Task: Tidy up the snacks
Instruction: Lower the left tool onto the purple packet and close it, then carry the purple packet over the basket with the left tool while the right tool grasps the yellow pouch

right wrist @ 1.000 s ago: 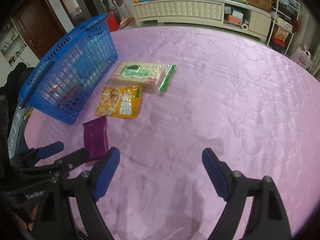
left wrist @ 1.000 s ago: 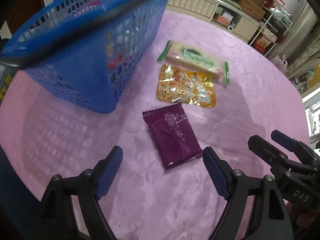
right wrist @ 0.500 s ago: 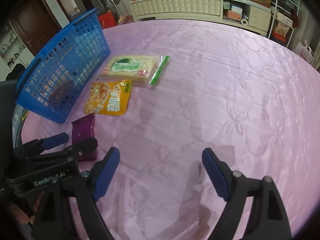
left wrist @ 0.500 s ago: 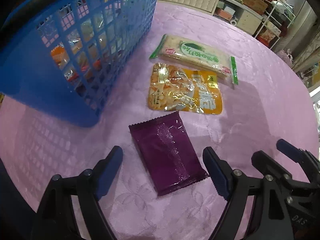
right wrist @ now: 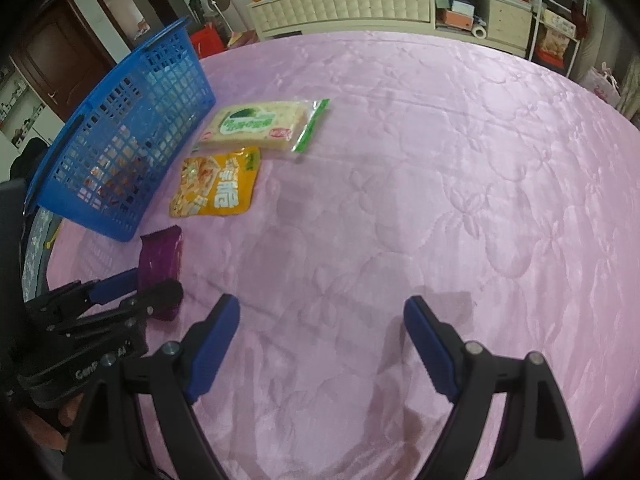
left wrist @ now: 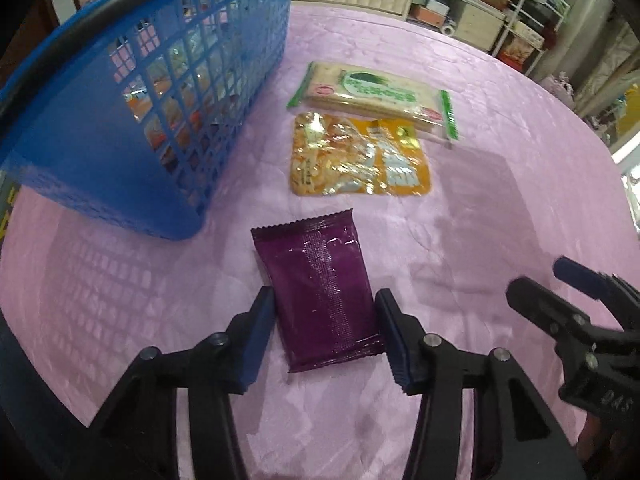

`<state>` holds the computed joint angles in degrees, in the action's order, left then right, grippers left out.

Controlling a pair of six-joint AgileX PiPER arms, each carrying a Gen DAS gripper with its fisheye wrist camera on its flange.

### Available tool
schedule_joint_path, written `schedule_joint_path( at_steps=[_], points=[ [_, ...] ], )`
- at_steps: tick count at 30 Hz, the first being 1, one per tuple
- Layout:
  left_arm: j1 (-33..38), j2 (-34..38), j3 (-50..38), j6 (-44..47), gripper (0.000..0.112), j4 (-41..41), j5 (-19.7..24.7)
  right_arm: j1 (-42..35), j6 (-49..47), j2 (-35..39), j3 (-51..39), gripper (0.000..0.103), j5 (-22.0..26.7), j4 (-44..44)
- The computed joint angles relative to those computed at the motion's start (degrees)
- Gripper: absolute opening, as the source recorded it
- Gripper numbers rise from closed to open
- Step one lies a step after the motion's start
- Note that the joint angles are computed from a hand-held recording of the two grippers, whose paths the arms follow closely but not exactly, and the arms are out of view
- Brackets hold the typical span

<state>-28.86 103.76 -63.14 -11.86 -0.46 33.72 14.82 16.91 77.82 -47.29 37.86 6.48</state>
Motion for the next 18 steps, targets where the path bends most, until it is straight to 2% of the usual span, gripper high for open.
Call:
schedule_joint_path(
  at_steps=[8, 13, 18],
  points=[
    [1.18, -11.38, 4.58, 12.70, 0.048, -7.85, 0.53, 4.18, 8.43, -4.21, -3.51, 0.087, 6.29, -6.06],
    [4.45, -17.88, 3.07, 20.61, 0.048, -12.78, 3.89, 8.73, 14.87, -5.53, -9.50, 0.087, 11.96, -11.31],
    [9.39, -20.94, -1.10, 30.52, 0.048, -18.63, 8.01, 12.76, 19.45, -2.74, -16.46, 0.087, 15.77, -15.63]
  ],
)
